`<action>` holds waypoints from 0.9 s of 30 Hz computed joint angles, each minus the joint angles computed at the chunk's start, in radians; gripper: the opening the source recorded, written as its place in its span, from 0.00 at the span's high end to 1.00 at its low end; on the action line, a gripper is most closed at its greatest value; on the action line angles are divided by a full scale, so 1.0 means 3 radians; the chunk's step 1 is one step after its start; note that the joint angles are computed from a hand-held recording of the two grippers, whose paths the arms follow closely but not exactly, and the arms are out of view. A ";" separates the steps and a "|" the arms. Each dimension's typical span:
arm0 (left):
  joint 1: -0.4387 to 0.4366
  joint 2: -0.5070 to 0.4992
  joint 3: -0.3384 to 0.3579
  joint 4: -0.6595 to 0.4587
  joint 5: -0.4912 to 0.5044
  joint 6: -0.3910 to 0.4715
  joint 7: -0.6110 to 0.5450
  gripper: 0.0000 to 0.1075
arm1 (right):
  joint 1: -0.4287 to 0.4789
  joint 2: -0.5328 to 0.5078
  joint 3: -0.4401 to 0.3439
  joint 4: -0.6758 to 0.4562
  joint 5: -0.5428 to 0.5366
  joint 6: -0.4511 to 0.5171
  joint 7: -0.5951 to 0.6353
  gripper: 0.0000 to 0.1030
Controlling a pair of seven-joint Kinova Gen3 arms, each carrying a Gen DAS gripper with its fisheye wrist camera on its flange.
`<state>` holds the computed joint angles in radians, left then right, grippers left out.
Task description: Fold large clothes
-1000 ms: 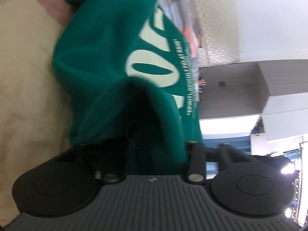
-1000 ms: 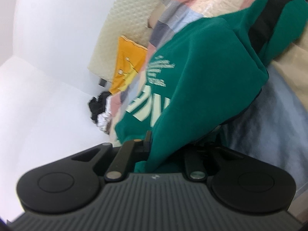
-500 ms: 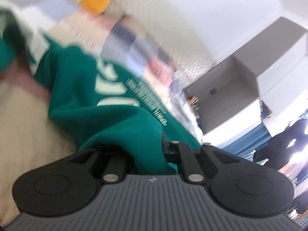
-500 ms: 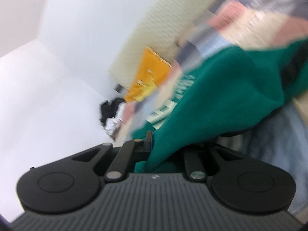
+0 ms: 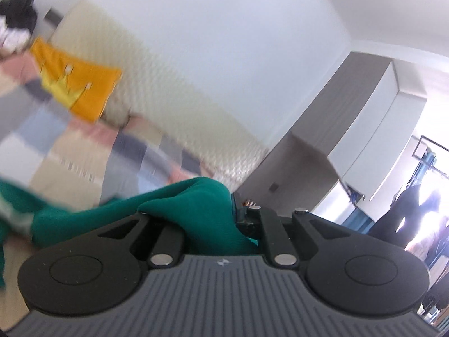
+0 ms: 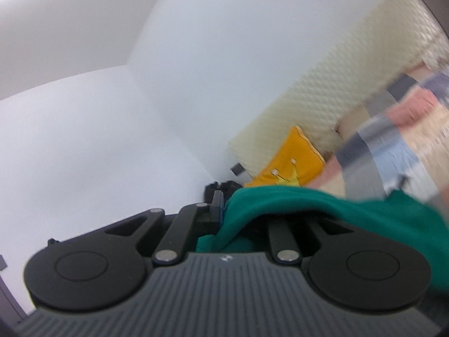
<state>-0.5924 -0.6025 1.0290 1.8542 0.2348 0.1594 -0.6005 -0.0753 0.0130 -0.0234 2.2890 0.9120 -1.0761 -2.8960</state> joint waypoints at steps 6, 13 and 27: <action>-0.0122 0.0020 -0.0281 -0.0927 -0.0203 0.0604 -0.0233 0.89 | -0.0097 -0.0503 0.0057 -0.0772 0.0591 0.0591 -0.0789 0.87; -0.0228 0.0106 -0.0485 -0.2008 -0.0253 0.1286 -0.0564 0.88 | -0.0206 -0.0845 0.0113 -0.1434 0.1125 0.0867 -0.1452 0.87; -0.1554 0.0401 0.0353 -0.2621 0.0299 0.2030 -0.0985 0.88 | -0.0069 -0.0261 -0.0128 -0.2000 0.1842 0.1205 -0.2062 0.87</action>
